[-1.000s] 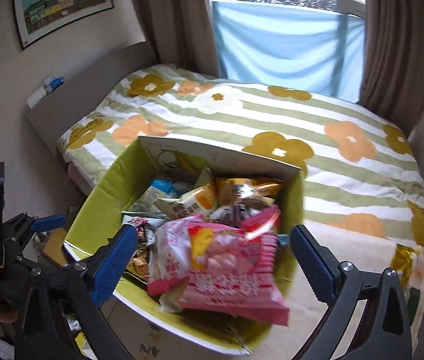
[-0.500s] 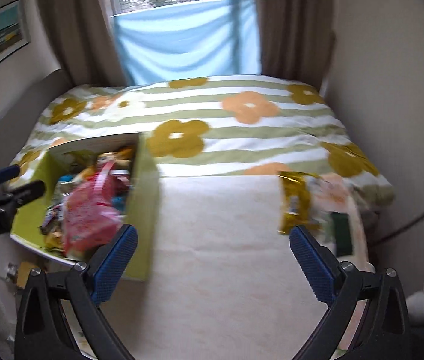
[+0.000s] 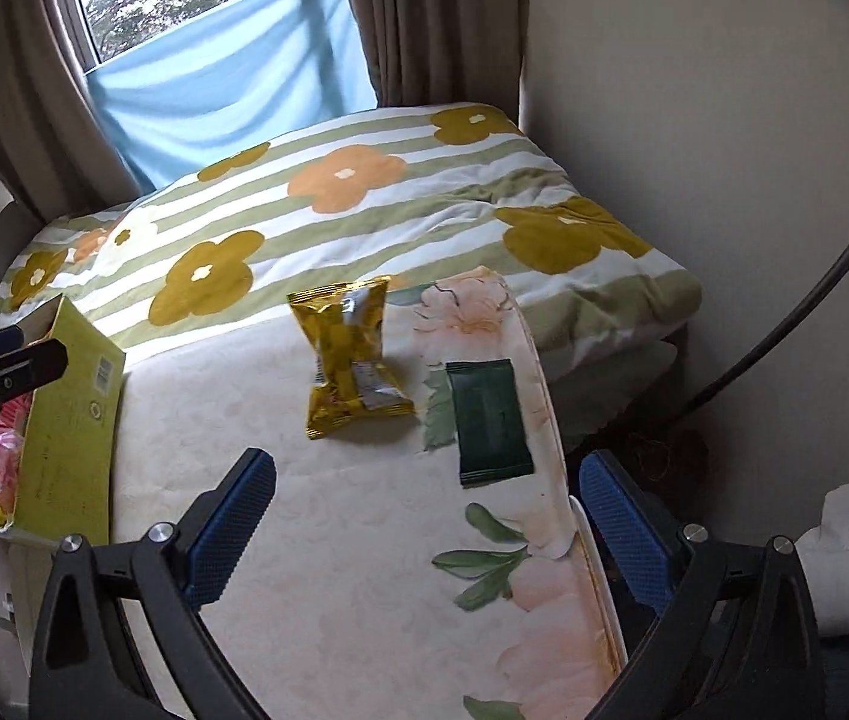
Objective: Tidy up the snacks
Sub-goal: 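Move both tools back to the gold bag and dark green packet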
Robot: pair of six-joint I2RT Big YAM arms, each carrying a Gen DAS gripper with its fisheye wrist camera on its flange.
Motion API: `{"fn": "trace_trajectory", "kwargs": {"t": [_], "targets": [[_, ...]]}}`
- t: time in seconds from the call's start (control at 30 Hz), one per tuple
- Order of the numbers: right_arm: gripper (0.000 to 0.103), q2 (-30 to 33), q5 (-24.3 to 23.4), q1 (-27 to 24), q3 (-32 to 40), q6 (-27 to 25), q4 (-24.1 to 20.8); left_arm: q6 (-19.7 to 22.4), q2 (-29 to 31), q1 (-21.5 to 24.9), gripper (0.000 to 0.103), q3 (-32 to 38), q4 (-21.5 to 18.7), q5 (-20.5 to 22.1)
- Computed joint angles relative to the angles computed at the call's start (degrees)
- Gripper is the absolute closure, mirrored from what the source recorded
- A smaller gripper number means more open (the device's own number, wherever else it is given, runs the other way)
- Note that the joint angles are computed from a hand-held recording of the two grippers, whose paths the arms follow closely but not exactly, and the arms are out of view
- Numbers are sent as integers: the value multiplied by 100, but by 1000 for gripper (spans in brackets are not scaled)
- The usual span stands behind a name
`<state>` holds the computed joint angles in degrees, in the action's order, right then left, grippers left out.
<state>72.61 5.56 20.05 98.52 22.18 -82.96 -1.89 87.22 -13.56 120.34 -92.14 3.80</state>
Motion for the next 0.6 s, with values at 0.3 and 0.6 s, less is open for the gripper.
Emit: {"fn": "trace_trajectory", "kwargs": {"t": [0.3, 0.6], "targets": [[15, 2, -251, -310, -843, -744, 714, -731, 1040, -671, 1, 138, 243, 42], [27, 200, -238, -370, -1194, -1169, 1242, -1155, 1703, -737, 25, 233, 195, -5]]}}
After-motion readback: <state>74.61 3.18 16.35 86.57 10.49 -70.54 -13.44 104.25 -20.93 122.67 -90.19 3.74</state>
